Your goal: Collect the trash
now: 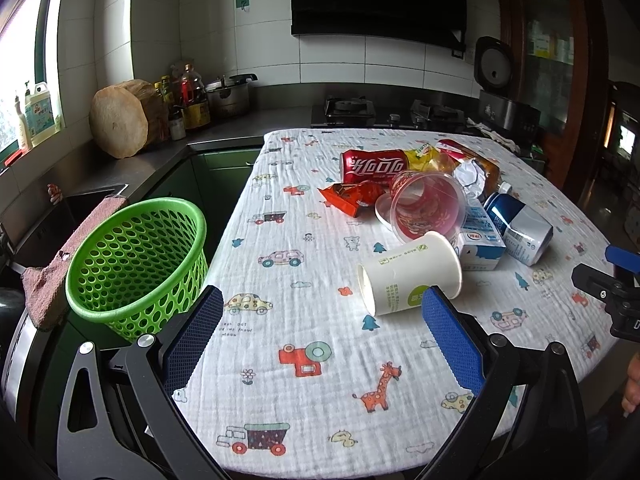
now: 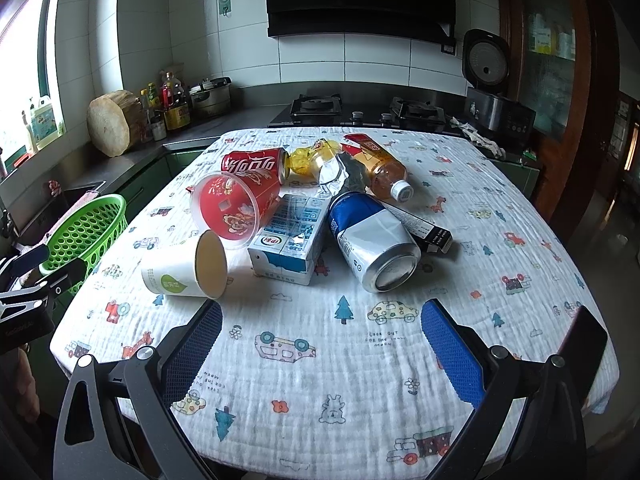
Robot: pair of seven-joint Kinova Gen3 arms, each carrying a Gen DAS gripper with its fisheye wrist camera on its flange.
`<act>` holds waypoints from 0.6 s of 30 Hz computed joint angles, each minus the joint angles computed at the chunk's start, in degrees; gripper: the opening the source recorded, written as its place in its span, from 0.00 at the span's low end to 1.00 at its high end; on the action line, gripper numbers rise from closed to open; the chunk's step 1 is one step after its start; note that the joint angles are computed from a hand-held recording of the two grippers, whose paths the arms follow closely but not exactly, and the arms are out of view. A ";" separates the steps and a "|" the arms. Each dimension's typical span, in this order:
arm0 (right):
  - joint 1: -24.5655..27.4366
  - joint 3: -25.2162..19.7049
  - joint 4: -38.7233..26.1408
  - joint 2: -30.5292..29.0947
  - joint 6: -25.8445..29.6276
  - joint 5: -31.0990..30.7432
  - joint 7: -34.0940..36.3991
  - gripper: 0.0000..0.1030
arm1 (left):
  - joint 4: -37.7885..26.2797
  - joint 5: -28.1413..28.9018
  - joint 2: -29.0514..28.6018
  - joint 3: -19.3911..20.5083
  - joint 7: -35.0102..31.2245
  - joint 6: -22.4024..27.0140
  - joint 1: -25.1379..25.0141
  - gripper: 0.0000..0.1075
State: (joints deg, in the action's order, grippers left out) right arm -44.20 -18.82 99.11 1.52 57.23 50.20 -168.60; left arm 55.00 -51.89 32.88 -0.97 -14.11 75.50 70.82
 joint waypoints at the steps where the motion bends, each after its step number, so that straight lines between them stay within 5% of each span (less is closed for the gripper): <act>1: 0.00 0.00 -0.10 0.06 0.07 -0.11 0.23 0.94 | 0.07 -0.02 -0.02 0.02 -0.15 -0.22 -0.11 0.91; 12: 2.20 1.49 -0.73 0.17 -2.48 -3.12 7.21 0.94 | 2.68 1.50 -1.07 1.37 -5.20 -4.81 -2.69 0.91; 18: 5.75 3.23 -0.45 -0.50 -6.94 -8.62 14.40 0.94 | 6.35 2.99 -2.94 3.03 -11.66 -12.50 -5.47 0.91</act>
State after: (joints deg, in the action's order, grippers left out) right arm -38.44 -15.59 98.66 1.02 50.28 41.58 -154.20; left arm 61.35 -48.91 29.94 2.06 -25.78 63.00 65.35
